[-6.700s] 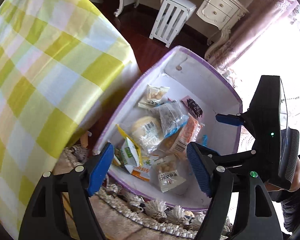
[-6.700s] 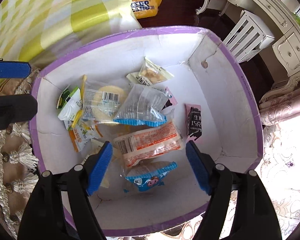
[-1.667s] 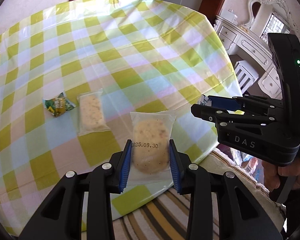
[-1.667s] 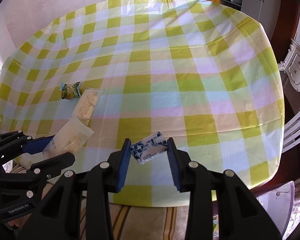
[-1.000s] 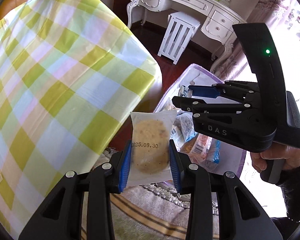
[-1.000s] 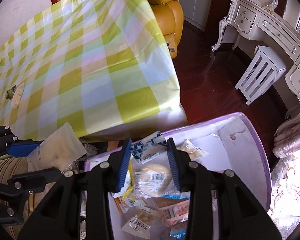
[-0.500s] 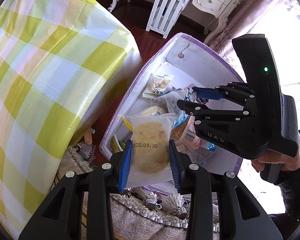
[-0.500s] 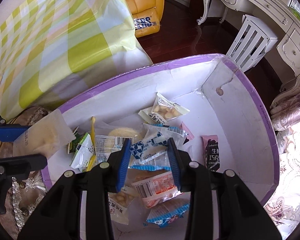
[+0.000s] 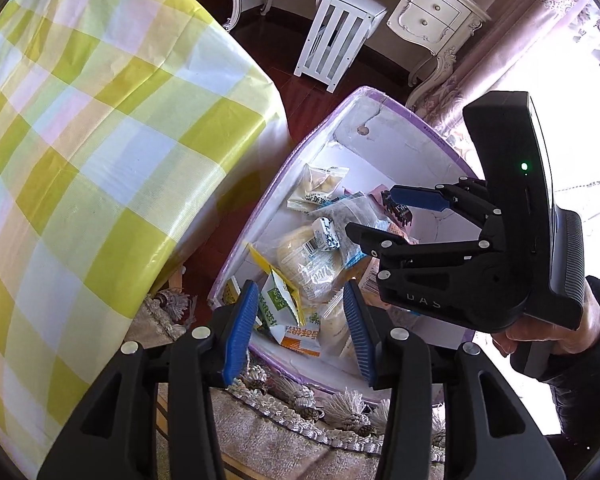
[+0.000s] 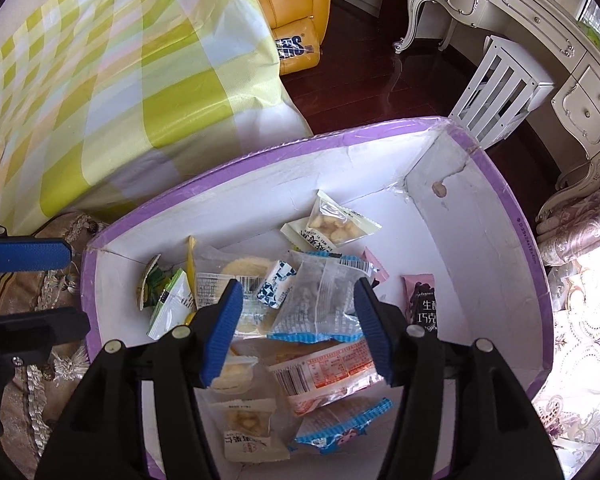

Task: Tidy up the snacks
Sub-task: 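Carry both snacks over the white box while both tools open to drop them, then return both tools to the last two snacks on the table, then grasp the green packet with the left tool while the right grasps the clear cracker bag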

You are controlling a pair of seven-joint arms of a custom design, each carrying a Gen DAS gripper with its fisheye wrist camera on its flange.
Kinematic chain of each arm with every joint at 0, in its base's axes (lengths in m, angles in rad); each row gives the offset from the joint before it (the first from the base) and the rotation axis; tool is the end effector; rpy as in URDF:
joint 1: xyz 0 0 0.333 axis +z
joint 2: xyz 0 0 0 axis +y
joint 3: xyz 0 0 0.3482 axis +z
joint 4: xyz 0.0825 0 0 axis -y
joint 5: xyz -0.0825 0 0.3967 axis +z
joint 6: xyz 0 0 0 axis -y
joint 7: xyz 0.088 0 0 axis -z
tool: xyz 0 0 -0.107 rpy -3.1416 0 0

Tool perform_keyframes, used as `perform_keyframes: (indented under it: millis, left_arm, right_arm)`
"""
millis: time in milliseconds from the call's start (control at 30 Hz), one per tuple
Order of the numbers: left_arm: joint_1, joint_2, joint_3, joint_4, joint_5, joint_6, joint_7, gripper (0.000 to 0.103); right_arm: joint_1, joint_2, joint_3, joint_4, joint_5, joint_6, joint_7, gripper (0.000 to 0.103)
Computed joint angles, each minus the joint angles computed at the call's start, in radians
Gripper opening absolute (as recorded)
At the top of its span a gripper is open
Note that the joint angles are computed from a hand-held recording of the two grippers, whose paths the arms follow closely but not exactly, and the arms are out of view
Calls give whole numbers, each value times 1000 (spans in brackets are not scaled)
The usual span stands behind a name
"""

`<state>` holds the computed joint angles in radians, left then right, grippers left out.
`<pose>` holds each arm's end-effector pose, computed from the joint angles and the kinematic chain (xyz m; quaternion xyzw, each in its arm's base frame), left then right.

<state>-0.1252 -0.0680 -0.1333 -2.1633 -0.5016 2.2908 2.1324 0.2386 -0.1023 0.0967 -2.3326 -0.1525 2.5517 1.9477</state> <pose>0.5305 -0.1526 0.4728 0.4881 -0.8449 0.2152 0.0403 0.4975 0.1763 0.4358 -0.7218 0.6712 -0.1179 0.1209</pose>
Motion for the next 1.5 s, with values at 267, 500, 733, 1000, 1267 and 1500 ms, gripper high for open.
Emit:
perform_keyframes:
  millis: [267, 500, 733, 1000, 1267, 1500]
  left_arm:
    - [37, -44, 45, -23, -22, 71, -18, 43]
    - [116, -91, 88, -57, 78, 250, -183, 43]
    - [265, -98, 132, -70, 363, 415, -552, 56]
    - [368, -41, 222, -38, 364, 411, -744, 66]
    - [398, 45, 202, 25, 257, 327, -704, 66]
    - [412, 92, 173, 49, 377, 299, -751, 64]
  right_arm:
    - [15, 10, 11, 47, -21, -7, 7, 70]
    - [48, 40, 22, 117, -30, -7, 3, 74]
    - [89, 85, 27, 206, -35, 10, 18, 76]
    - [146, 166, 27, 333, 23, 5, -5, 77]
    - [228, 261, 42, 474, 82, 15, -68, 77]
    - [312, 368, 32, 618, 73, -12, -62, 77]
